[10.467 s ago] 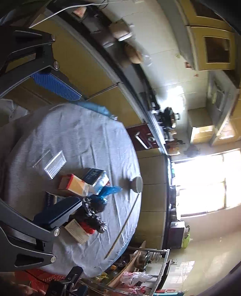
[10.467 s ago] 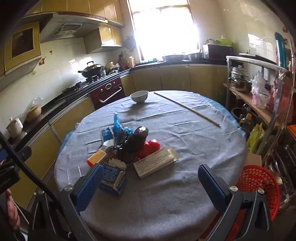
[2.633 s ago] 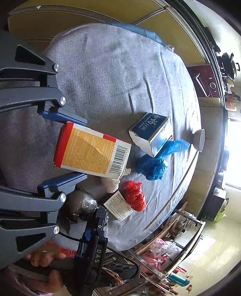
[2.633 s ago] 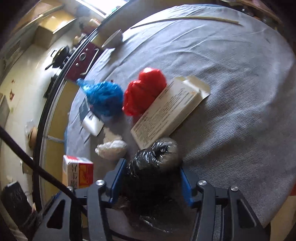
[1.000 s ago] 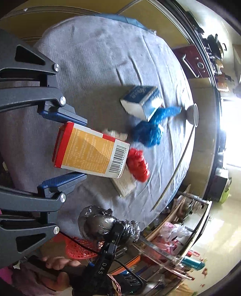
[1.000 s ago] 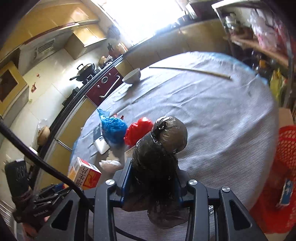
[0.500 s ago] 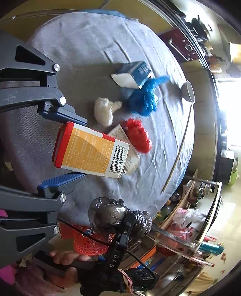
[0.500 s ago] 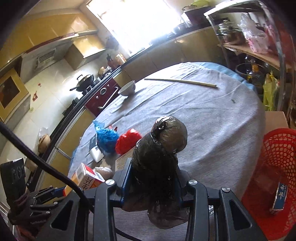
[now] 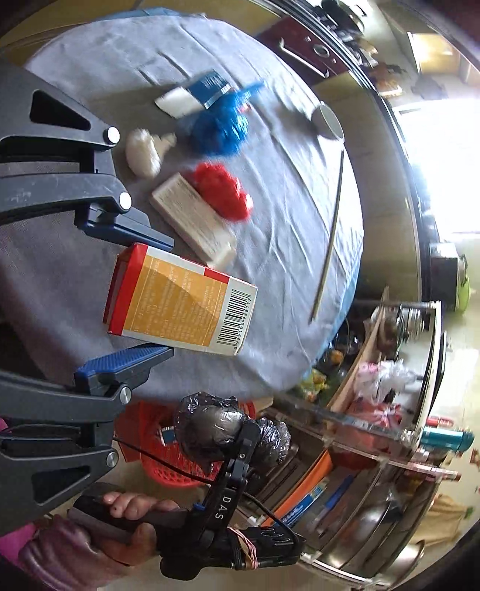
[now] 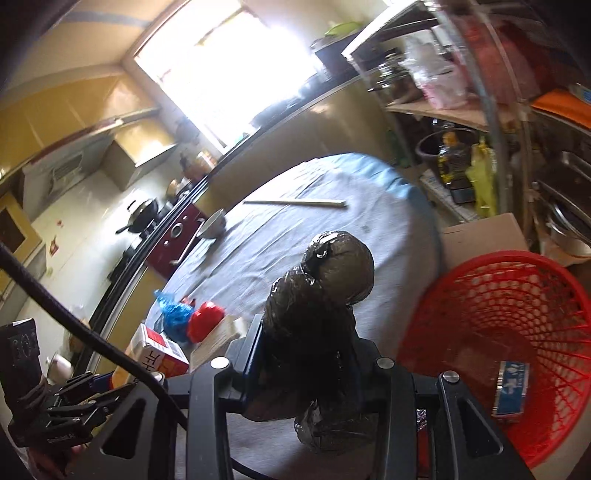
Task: Collect trash
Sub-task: 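Carry carton and black bag to red basket and open both tools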
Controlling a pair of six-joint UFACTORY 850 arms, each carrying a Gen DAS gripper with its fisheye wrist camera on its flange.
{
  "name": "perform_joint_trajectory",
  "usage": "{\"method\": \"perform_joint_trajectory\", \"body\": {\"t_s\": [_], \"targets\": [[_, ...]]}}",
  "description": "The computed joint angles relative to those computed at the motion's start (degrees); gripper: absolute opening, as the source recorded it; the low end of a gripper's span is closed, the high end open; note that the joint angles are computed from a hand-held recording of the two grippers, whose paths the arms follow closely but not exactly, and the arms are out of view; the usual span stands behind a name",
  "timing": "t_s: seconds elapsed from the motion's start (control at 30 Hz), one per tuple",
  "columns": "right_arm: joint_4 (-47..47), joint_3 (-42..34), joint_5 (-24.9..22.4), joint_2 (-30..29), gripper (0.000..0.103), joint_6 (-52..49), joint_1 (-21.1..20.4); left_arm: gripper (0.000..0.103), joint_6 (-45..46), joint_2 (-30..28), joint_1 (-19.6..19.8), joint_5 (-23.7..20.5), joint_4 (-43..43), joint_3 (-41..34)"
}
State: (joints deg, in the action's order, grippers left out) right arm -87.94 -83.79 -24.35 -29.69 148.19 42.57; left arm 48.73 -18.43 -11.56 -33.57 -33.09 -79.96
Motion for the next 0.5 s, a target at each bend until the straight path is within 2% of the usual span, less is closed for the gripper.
{"method": "perform_joint_trajectory", "body": {"t_s": [0.5], "targets": [[-0.73,16.67,-9.07,10.55,0.041,13.36,-1.0,0.052,3.72,-6.95,-8.69,-5.93,-1.84,-7.63]]}}
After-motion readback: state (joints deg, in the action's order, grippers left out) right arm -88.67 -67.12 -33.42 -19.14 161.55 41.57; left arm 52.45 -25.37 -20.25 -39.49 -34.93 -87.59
